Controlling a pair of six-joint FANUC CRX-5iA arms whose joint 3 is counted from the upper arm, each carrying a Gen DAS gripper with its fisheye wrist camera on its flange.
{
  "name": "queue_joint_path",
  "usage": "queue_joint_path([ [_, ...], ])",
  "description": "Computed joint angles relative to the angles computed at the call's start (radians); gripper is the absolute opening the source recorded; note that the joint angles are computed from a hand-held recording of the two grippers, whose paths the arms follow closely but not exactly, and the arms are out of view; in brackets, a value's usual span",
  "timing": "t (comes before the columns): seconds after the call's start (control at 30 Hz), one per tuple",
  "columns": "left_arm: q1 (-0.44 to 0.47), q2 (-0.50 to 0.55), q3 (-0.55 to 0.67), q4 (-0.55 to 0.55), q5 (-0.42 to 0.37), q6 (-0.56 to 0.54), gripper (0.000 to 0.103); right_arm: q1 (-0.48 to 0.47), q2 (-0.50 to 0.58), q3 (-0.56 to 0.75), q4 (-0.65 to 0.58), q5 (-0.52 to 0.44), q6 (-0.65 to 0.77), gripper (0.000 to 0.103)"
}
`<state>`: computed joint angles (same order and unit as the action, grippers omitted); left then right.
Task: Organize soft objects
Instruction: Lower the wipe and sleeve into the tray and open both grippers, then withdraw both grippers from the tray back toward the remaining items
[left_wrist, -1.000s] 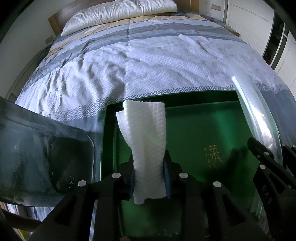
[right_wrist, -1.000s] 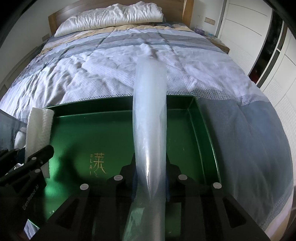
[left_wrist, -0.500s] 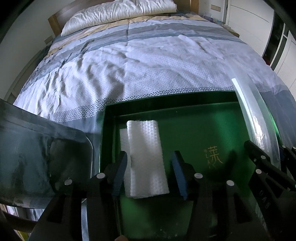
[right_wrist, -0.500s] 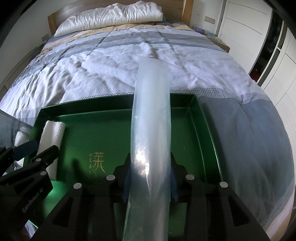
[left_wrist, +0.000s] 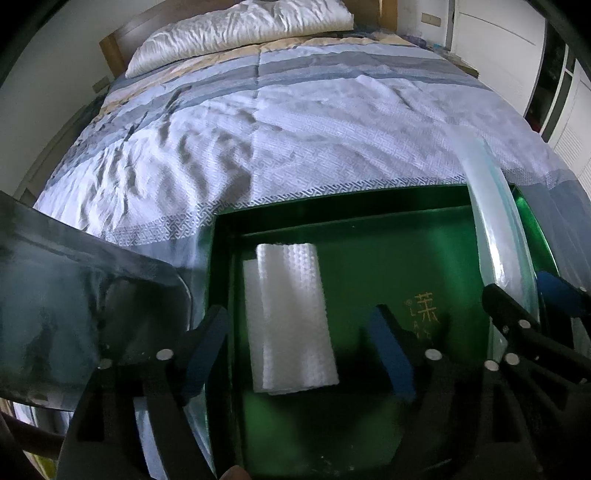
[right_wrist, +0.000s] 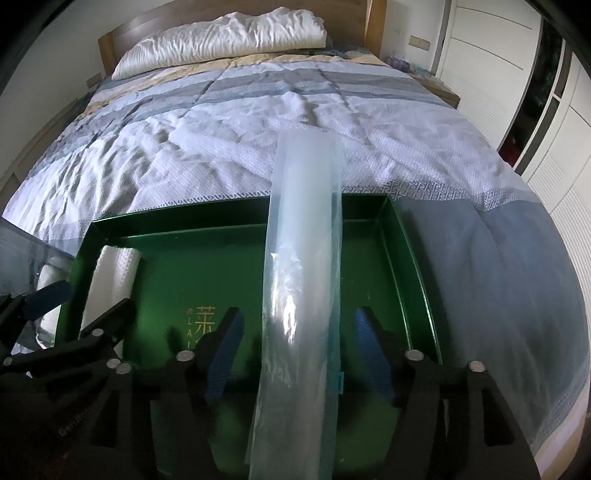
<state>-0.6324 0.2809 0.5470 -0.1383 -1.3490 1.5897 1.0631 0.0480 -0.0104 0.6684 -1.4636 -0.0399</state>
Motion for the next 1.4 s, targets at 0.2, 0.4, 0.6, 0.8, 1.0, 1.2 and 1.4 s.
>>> queue_joint_path([
  [0.2,0.008,-0.009,-0.005,-0.009,0.007,0.008,0.088,0.021,-0.031,-0.033,0.031,-0.011,-0.068,0.102],
  [0.4,0.003,-0.016,-0.01,-0.012,0.015,0.015,0.092,0.047,-0.025,-0.023,0.064,-0.065,-0.08,0.103],
  [0.6,-0.002,-0.022,-0.013,-0.012,0.01,0.011,0.092,0.059,-0.013,-0.006,0.073,-0.104,-0.077,0.103],
  [0.8,-0.007,-0.03,-0.016,-0.006,0.01,0.011,0.092,0.066,-0.013,0.003,0.071,-0.136,-0.078,0.103],
  [1.0,-0.006,-0.045,-0.034,0.002,0.015,0.01,0.092,0.079,-0.007,0.009,0.069,-0.17,-0.087,0.103],
  [1.2,0.006,-0.065,-0.054,0.025,0.014,0.003,0.092,0.092,0.006,0.034,0.063,-0.204,-0.078,0.103],
  [1.4,0.008,-0.096,-0.086,0.048,0.009,-0.025,0.092,0.117,0.015,0.057,0.056,-0.259,-0.08,0.103],
])
